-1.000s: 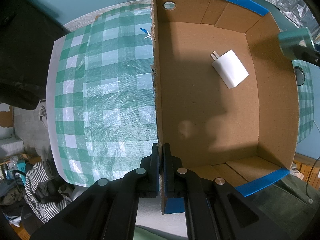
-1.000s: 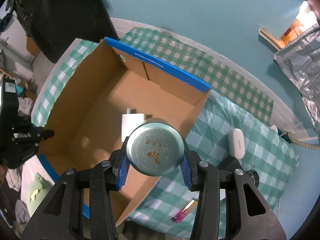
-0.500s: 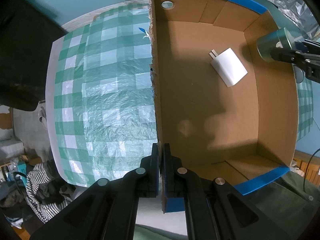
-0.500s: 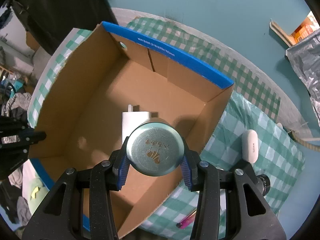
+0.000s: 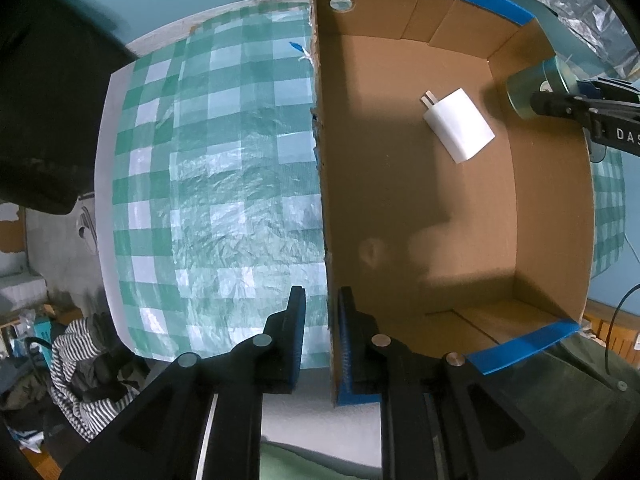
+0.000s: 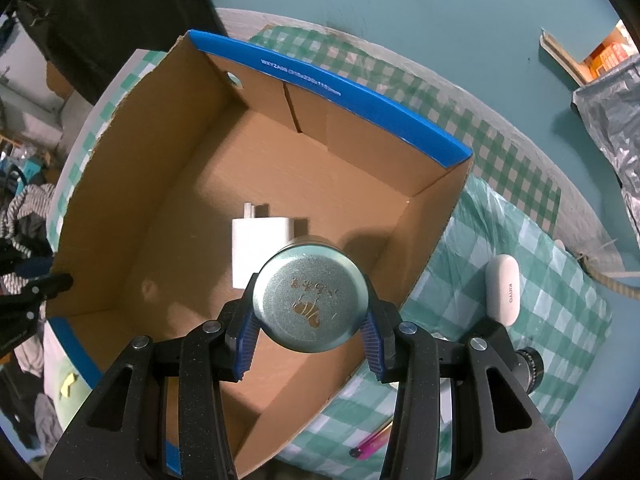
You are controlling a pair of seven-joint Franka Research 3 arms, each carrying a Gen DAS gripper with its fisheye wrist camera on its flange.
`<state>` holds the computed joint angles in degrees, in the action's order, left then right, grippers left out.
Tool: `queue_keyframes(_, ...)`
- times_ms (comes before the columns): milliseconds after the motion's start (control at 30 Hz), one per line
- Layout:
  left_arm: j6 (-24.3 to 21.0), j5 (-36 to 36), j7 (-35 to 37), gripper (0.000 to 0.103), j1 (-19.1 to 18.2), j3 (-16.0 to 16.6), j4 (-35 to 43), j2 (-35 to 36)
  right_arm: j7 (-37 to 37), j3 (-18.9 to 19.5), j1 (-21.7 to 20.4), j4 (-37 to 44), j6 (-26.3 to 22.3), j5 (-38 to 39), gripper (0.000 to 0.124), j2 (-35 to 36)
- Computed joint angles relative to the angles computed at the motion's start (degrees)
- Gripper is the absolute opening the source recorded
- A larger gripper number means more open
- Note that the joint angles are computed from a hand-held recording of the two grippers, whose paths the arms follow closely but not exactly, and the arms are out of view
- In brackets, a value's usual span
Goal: Organize rigid objects
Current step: 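Carry the green tin into the box beside the charger and release, then move the right gripper back toward the pink-gold lighter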
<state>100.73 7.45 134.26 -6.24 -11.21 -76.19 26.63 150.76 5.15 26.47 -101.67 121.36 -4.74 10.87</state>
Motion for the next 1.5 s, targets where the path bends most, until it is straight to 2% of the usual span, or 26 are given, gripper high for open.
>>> queue_keyframes(167,-0.19,-0.61,0.00,0.004,0.26,-0.08,-0.27,-0.18,-0.13,-0.02,-0.15,-0.73,1.04,0.49,0.044,-0.08)
queue_keyframes(533,-0.21,-0.36,0.09,0.004,0.31,-0.04,-0.85,-0.52,0.40,-0.11,0.15,-0.70,1.43,0.01,0.044,0.44)
queue_keyframes(667,0.31,-0.40,0.34,0.004,0.42,-0.05,-1.61,-0.99,0.99,-0.22,0.42,-0.48,1.44,-1.22,0.049,0.23)
queue_keyframes(800,0.80,-0.36,0.37,0.004,0.39,-0.06,-2.20,-1.38,2.89,-0.33,0.82,0.05,0.18,-3.26,0.055,-0.36)
queue_keyframes(1200,0.43,-0.54,0.57,0.004,0.35,-0.10,-1.47,-1.05,8.83,1.18,1.13,-0.93,-3.58,-7.22,0.059,-5.51)
queue_keyframes(1500,0.25,-0.67,0.50,0.004,0.30,-0.10,-1.34,-1.11,14.14,3.19,0.55,-4.50,-5.97,-7.61,0.059,-10.52)
